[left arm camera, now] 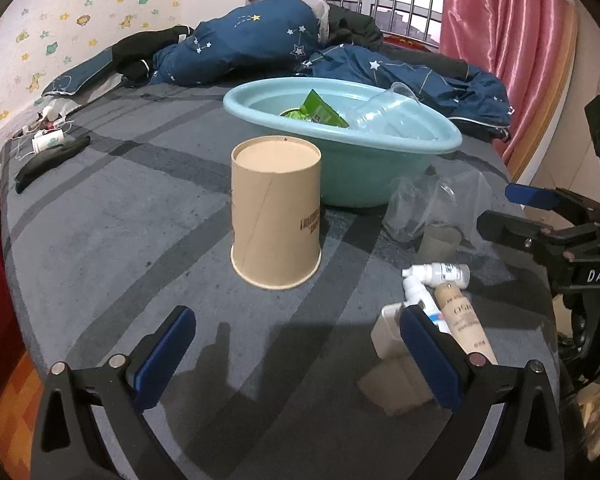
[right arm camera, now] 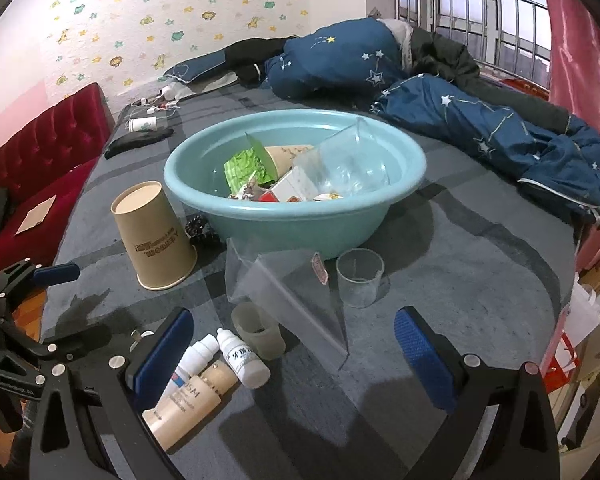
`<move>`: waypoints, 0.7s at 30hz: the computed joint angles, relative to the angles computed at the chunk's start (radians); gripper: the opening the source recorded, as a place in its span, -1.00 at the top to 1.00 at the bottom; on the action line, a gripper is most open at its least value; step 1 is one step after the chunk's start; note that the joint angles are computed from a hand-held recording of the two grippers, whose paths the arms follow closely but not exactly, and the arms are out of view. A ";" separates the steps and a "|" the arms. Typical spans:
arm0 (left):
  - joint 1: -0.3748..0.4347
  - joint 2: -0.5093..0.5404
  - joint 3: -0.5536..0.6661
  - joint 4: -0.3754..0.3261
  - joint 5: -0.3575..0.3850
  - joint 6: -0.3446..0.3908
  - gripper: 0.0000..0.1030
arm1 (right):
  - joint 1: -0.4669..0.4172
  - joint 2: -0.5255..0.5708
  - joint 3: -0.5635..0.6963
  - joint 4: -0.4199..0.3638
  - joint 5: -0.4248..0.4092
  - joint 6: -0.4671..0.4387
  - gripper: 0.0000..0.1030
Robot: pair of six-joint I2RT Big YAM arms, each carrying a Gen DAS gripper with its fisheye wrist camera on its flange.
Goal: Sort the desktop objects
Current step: 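Move both grippers back toward the kraft cup and clear plastic bag, then grasp the tall kraft paper cup with the left gripper while the right gripper grasps the clear plastic bag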
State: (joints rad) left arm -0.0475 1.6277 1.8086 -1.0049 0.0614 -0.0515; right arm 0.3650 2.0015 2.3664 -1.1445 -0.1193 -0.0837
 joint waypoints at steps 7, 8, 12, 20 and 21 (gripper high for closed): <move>0.002 0.051 0.052 0.015 -0.010 0.003 -1.00 | 0.004 0.069 0.098 -0.026 -0.003 0.008 -0.99; 0.003 0.055 0.053 0.026 -0.015 -0.003 -1.00 | 0.005 0.073 0.097 -0.012 0.000 0.017 -0.99; 0.006 0.071 0.059 0.060 -0.013 -0.028 -1.00 | 0.009 0.074 0.072 0.035 0.002 0.034 -0.99; 0.010 0.131 0.125 0.038 -0.004 -0.029 -1.00 | 0.029 0.145 0.151 0.016 0.039 0.016 -0.99; 0.010 0.138 0.132 0.037 -0.004 -0.028 -1.00 | 0.029 0.168 0.190 -0.011 0.038 0.018 -0.99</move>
